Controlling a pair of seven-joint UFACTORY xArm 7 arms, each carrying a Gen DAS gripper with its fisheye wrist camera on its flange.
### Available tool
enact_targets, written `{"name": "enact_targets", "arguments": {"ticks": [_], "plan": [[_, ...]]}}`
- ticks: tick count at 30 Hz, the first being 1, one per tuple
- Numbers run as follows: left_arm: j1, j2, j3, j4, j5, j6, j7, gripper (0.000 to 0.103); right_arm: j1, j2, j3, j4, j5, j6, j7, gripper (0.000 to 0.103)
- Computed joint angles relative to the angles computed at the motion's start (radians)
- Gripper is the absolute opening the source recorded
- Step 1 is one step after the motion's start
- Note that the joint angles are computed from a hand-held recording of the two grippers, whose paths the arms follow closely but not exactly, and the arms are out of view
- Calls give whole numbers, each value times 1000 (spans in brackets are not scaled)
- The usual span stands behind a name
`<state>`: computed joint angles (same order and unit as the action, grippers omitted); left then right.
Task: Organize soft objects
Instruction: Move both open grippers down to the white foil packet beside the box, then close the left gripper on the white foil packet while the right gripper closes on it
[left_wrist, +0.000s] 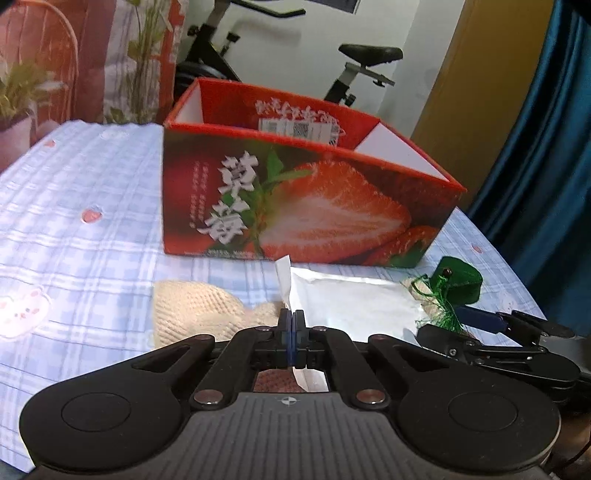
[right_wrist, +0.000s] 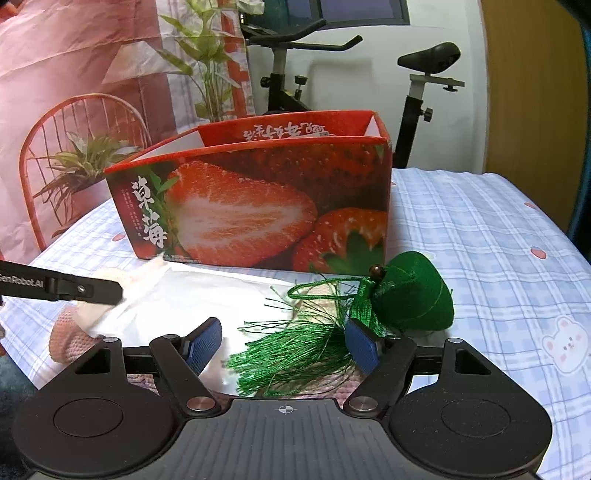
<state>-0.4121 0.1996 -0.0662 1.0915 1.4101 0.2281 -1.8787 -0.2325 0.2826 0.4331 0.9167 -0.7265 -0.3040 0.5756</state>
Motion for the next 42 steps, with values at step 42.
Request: {"name": "enact_targets", "arguments": {"ticks": [42], "plan": [[37,-25,6,-96,-19,-28,-68,1,-418,224,588,130,-107,281,-145,47]]}}
